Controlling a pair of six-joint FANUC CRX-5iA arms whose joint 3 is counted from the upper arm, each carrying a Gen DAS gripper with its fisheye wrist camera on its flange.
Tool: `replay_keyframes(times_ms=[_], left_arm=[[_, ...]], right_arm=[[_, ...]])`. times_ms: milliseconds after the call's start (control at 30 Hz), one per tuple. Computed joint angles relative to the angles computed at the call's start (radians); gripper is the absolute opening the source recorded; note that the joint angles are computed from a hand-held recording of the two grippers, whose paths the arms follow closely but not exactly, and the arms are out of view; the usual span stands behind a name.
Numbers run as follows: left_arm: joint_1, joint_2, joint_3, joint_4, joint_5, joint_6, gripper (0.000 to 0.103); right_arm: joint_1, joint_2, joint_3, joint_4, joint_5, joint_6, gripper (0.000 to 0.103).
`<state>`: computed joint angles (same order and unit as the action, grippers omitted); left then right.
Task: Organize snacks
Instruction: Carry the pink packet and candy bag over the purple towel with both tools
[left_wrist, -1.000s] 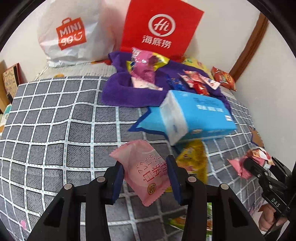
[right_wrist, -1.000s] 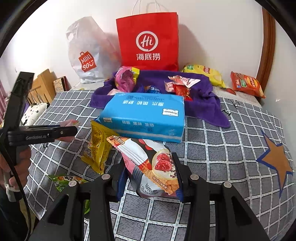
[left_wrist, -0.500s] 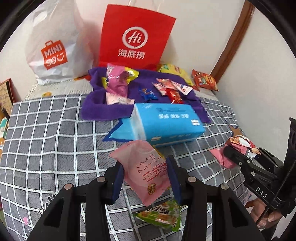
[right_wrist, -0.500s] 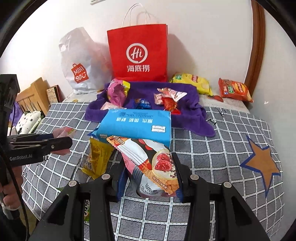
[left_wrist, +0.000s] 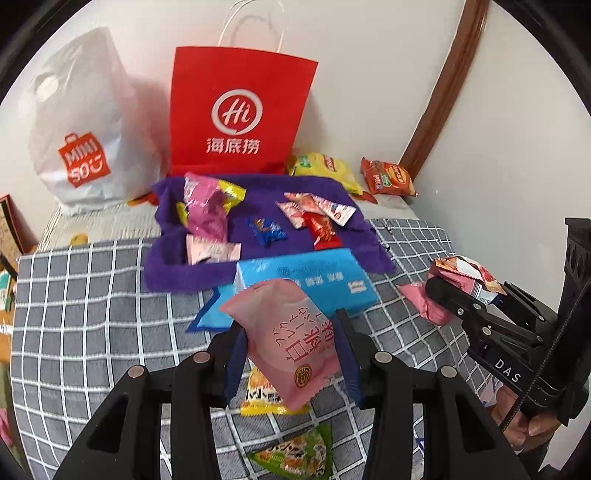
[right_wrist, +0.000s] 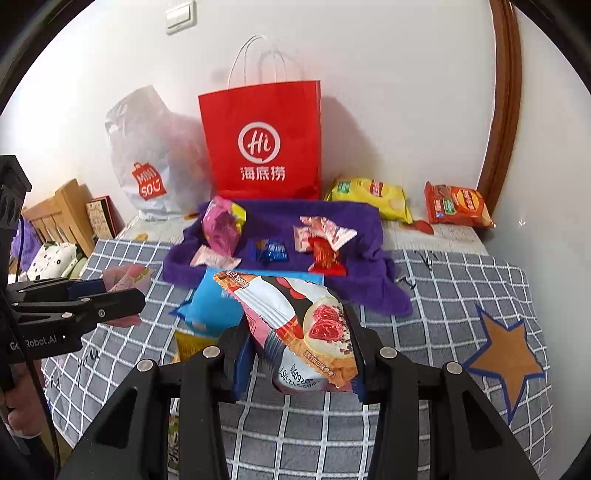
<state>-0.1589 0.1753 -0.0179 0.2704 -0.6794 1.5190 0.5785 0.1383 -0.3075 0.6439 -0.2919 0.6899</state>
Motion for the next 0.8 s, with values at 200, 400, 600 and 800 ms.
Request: replay_keyframes(times_ms=[200, 400, 600, 800], left_arm=[[0.005, 0.034, 0.053, 0.007, -0.014, -0.014, 0.042], [0.015, 0.056, 0.093, 0.011, -0.027, -0.023, 0.042], [0.029, 0.089, 0.133, 0.016, -0.037, -0.028, 0.042], [0.041, 0.12, 0.168, 0.026, -0.041, -0.037, 0.042]], right_arm=[[-0.005, 0.028, 0.062, -0.049, -0.013, 0.048, 0.043], [-0.006, 0.076, 0.137, -0.079, -0.046, 0.085, 0.042], [-0.016, 0.124, 0.222, -0.15, -0.071, 0.14, 0.043], [-0.021, 0.169, 0.303, -0.219, -0.111, 0.213, 0.042]])
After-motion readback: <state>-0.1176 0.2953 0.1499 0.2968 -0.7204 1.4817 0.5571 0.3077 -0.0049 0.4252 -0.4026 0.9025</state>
